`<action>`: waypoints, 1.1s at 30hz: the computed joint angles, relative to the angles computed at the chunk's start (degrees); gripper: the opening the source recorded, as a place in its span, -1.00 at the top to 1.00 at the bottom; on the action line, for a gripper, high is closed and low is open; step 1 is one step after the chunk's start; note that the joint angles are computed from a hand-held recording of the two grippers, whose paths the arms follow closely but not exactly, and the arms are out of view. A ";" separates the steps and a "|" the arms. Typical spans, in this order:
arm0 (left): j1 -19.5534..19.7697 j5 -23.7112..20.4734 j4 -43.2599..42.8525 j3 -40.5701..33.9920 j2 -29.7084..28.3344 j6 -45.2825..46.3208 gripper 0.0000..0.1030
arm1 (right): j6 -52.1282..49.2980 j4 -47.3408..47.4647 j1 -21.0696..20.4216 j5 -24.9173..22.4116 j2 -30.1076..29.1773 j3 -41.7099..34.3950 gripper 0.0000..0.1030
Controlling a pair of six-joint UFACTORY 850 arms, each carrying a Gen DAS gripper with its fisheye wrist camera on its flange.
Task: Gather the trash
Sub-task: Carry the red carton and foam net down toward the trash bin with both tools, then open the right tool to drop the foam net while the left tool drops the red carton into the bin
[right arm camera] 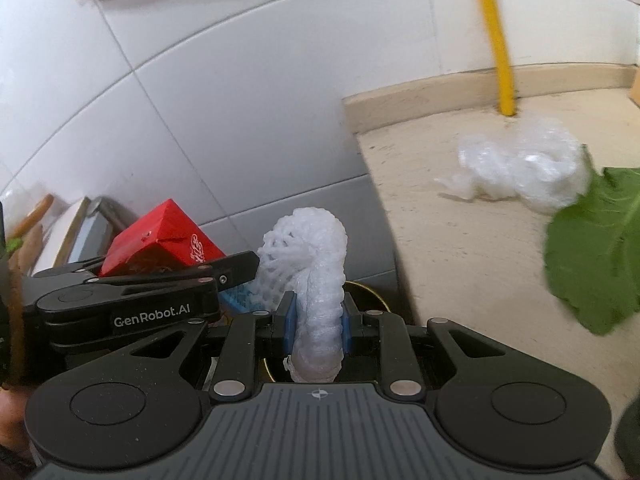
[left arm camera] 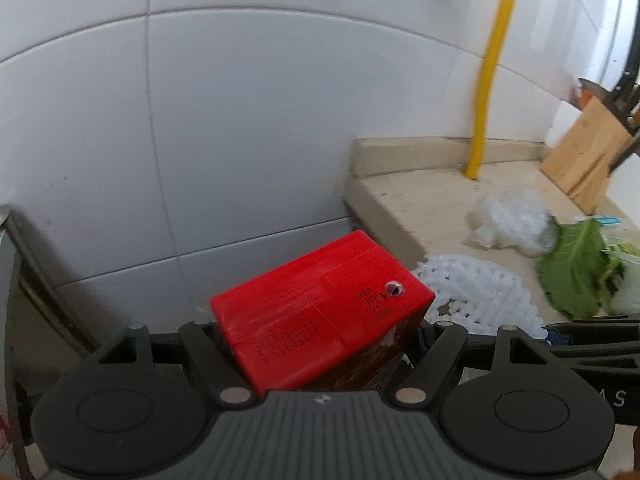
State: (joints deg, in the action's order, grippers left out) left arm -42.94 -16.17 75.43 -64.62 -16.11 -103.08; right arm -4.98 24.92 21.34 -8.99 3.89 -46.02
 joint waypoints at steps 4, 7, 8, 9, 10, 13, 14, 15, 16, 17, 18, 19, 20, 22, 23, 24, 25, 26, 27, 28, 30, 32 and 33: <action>0.54 -0.71 -3.93 -0.55 -1.03 3.26 -0.35 | -6.31 5.38 0.01 -1.12 -2.52 -1.78 0.46; 0.95 -1.13 -6.98 -1.00 -1.95 6.16 -0.35 | -9.98 8.33 -0.03 -2.14 -4.79 -3.21 0.46; 1.15 -1.19 -8.42 -1.23 -2.32 7.52 -0.35 | -10.54 8.66 -0.06 -2.48 -5.51 -3.70 0.46; 1.41 -1.14 -10.57 -1.54 -2.84 9.54 -0.35 | -10.70 8.57 -0.05 -2.70 -6.19 -4.12 0.46; 1.71 -1.04 -13.34 -1.90 -3.38 12.01 -0.35 | -10.43 8.06 0.00 -2.94 -7.05 -4.67 0.46; 2.59 -0.60 -19.27 -2.90 -4.81 17.14 -0.35 | -9.42 6.72 0.06 -3.42 -9.01 -5.98 0.46; 2.66 -0.75 -19.83 -3.01 -4.96 17.70 -0.35 | -9.11 6.45 0.05 -3.59 -9.52 -6.34 0.46; 2.70 -0.96 -20.17 -3.14 -5.13 18.12 -0.35 | -9.04 6.45 0.03 -3.74 -9.87 -6.57 0.46; 2.74 -1.08 -20.40 -3.24 -5.24 18.43 -0.35 | -8.93 6.40 0.00 -3.93 -10.20 -6.82 0.46; 2.79 -1.21 -21.08 -3.56 -5.54 19.11 -0.35 | -9.04 6.46 -0.04 -4.10 -10.44 -7.02 0.46; 2.90 -1.31 -21.99 -3.78 -5.79 19.96 -0.35 | -8.87 6.21 -0.05 -4.24 -10.65 -7.19 0.46; 3.08 -1.31 -23.16 -4.04 -6.06 21.15 -0.35 | -7.88 5.23 0.06 -4.38 -11.08 -7.63 0.46; 3.24 -1.30 -24.25 -4.23 -6.26 22.32 -0.35 | -6.97 4.33 0.08 -4.47 -11.52 -8.01 0.46; 3.64 -1.26 -26.45 -4.56 -6.53 24.82 -0.35 | -6.01 3.49 -0.03 -4.86 -12.28 -8.64 0.46; 3.80 -1.29 -27.69 -4.78 -6.77 26.14 -0.35 | -5.45 3.03 -0.02 -4.94 -12.57 -8.85 0.46; 3.94 -1.31 -28.61 -4.90 -6.92 27.17 -0.35 | -4.62 2.24 -0.01 -5.07 -12.97 -9.16 0.43; 4.04 -1.39 -29.27 -5.02 -7.08 27.85 -0.35 | -4.06 1.76 -0.02 -5.40 -13.34 -9.47 0.40; 4.17 -1.46 -30.11 -5.12 -7.20 28.65 -0.35 | -3.02 0.96 0.10 -5.61 -13.43 -9.46 0.38; 4.32 -1.52 -31.28 -5.26 -7.33 29.70 -0.35 | -2.29 0.39 0.16 -6.07 -13.80 -9.84 0.38; 4.47 -1.59 -32.40 -5.44 -7.48 30.60 -0.35 | -1.85 0.14 0.17 -6.19 -14.03 -10.00 0.37; 4.73 -1.99 -34.24 -5.73 -7.72 31.97 -0.36 | -0.62 -1.01 0.11 -6.47 -14.56 -10.41 0.31; 5.08 -2.27 -36.93 -6.16 -8.12 33.76 -0.36 | 1.08 -2.27 0.15 -6.60 -15.26 -10.96 0.25; 5.32 -2.30 -38.97 -6.31 -8.27 35.16 -0.37 | 2.16 -3.24 0.23 -6.57 -15.73 -11.35 0.21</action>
